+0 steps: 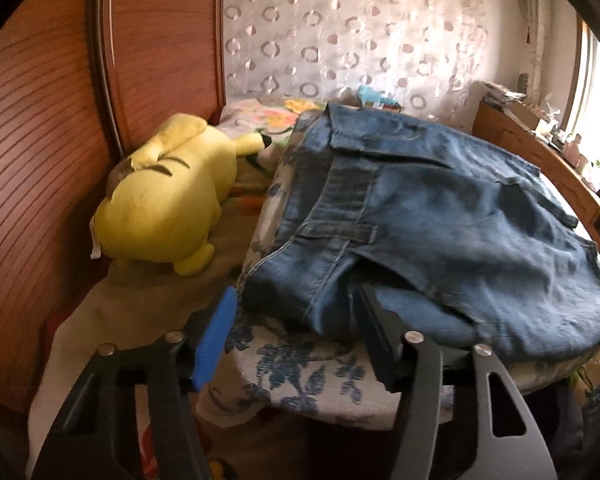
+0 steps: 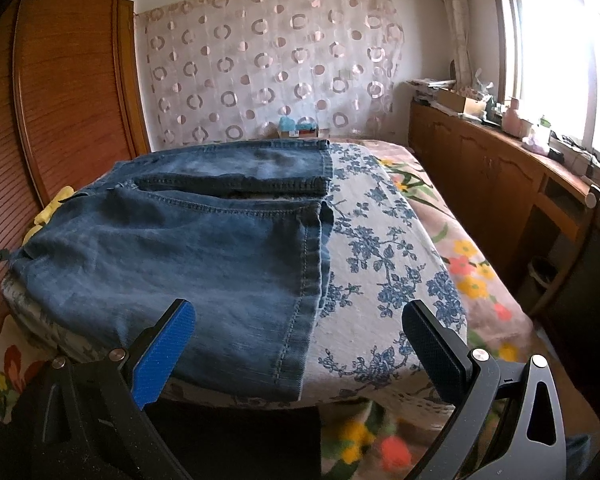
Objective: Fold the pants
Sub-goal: 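Move both tools down toward the leg hems of the blue jeans, then grasp the jeans leg hem with the right tool while the left tool grasps the leg edge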
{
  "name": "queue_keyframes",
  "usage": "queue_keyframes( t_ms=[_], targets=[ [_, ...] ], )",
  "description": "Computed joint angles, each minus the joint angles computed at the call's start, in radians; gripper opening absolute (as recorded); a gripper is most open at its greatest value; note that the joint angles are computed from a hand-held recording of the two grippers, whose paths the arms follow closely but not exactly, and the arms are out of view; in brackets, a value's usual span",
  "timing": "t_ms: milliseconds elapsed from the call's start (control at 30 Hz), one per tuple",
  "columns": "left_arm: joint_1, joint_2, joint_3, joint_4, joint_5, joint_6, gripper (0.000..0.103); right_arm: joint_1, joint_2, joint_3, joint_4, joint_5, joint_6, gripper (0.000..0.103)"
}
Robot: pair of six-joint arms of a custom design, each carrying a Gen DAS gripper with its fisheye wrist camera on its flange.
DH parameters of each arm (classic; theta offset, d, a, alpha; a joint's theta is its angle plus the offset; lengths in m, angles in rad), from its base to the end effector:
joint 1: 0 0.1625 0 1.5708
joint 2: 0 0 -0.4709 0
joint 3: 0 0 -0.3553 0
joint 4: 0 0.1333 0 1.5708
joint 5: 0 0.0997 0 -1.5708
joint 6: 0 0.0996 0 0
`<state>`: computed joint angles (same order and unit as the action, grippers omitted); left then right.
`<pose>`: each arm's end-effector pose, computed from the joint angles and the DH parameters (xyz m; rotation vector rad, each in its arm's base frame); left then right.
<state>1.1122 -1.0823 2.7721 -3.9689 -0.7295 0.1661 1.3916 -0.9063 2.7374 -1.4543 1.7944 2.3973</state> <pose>0.0543 -0.3588 0.2400 0.3352 2.2418 -0.9638 0.0644 -0.2683 0.0614 0.4415 -2.1085 1.1997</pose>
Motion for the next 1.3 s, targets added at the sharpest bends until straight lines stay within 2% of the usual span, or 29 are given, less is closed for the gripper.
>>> queue_keyframes(
  t_ms=[233, 333, 500, 700, 900, 1100, 1167, 1200, 1267, 1300],
  targets=[
    [0.078, 0.000, -0.049, 0.062, -0.033, 0.007, 0.056, -0.031, -0.039, -0.011, 0.073, -0.025, 0.007, 0.103],
    [0.074, 0.005, -0.044, 0.056, -0.032, 0.005, 0.056, -0.048, -0.049, -0.005, 0.084, -0.040, 0.004, 0.103],
    [0.065, -0.002, -0.037, 0.061, -0.028, 0.000, 0.056, -0.039, -0.058, -0.028, 0.149, -0.030, 0.001, 0.098],
    [0.068, -0.005, -0.040, 0.064, -0.031, 0.003, 0.056, -0.068, -0.081, -0.037, 0.222, -0.038, -0.011, 0.088],
    [0.068, -0.004, -0.043, 0.065, -0.028, 0.006, 0.056, -0.101, -0.085, -0.039, 0.268, -0.065, -0.011, 0.072],
    [0.065, -0.003, -0.042, 0.065, -0.023, 0.008, 0.056, -0.068, -0.078, -0.069, 0.327, -0.055, -0.013, 0.058],
    [0.068, -0.008, -0.044, 0.072, -0.028, 0.006, 0.056, -0.063, -0.074, -0.073, 0.334, -0.052, -0.019, 0.045],
    [0.068, -0.007, -0.043, 0.071, -0.029, 0.004, 0.056, -0.069, -0.074, -0.073, 0.340, -0.061, -0.023, 0.041],
    [0.066, -0.006, -0.042, 0.067, -0.030, 0.007, 0.054, -0.062, -0.069, -0.079, 0.341, -0.049, -0.026, 0.025],
    [0.064, -0.007, -0.040, 0.062, -0.032, 0.009, 0.052, -0.062, -0.068, -0.074, 0.331, -0.047, -0.033, 0.024]
  ],
)
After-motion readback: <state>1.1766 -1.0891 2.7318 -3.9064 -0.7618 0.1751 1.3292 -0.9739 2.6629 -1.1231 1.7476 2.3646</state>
